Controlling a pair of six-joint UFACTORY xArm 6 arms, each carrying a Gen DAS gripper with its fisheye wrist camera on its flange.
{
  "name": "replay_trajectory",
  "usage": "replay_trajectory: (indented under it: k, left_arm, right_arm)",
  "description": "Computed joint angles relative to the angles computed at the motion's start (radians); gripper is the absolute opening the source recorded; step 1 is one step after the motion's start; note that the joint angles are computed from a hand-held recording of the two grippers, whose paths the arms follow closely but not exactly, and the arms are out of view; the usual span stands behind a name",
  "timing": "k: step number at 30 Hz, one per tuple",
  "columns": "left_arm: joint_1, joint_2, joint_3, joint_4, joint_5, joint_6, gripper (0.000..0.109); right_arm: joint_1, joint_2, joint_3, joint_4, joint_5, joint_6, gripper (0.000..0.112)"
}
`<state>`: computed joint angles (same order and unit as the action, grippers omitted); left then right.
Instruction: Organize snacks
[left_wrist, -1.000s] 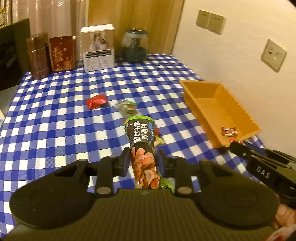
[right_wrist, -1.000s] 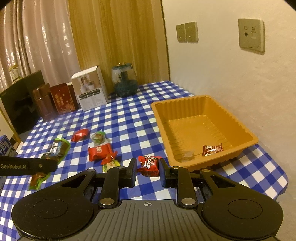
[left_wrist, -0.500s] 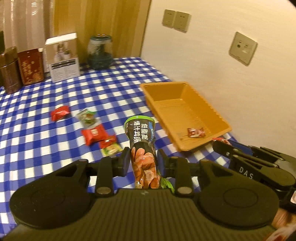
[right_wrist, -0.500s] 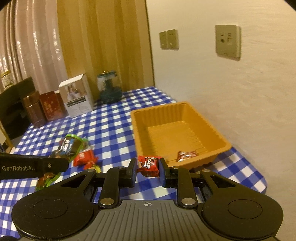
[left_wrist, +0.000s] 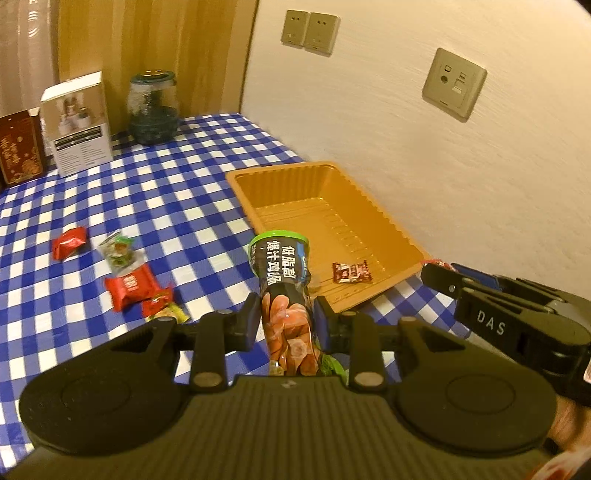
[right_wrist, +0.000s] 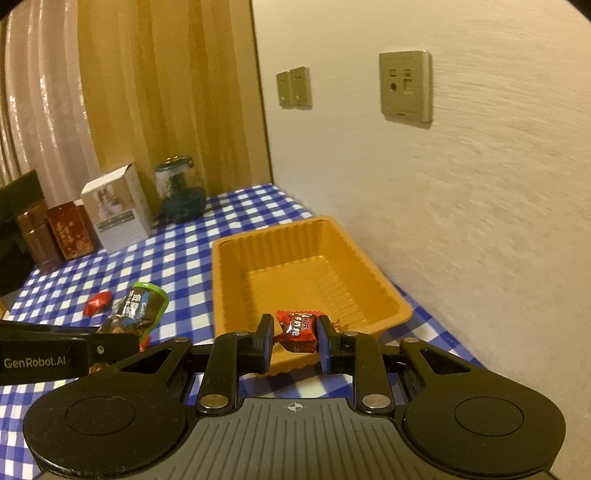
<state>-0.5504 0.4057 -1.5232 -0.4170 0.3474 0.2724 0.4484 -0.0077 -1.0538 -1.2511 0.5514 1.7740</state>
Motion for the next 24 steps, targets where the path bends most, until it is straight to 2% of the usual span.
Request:
replay_trajectory:
  k: [10, 16, 24]
  left_arm:
    - [-0.025, 0.142, -0.195, 0.008, 0.057, -0.019, 0.028]
    - [-0.034, 0.261, -0.356, 0.044, 0.109, -0.06, 0.028]
    - [-0.039, 0.436, -0.607, 0.085, 0.207, -0.111, 0.028]
  right_arm:
    - [-0.095, 0.019, -0.009, -0.028, -0.064, -0.006, 0.025]
    - [-0.161, 0.068, -0.049, -0.05, -0.133, -0.027, 0.025]
    - [-0.213, 0.14, -0.098, -0.047, -0.175, -0.022, 0.025]
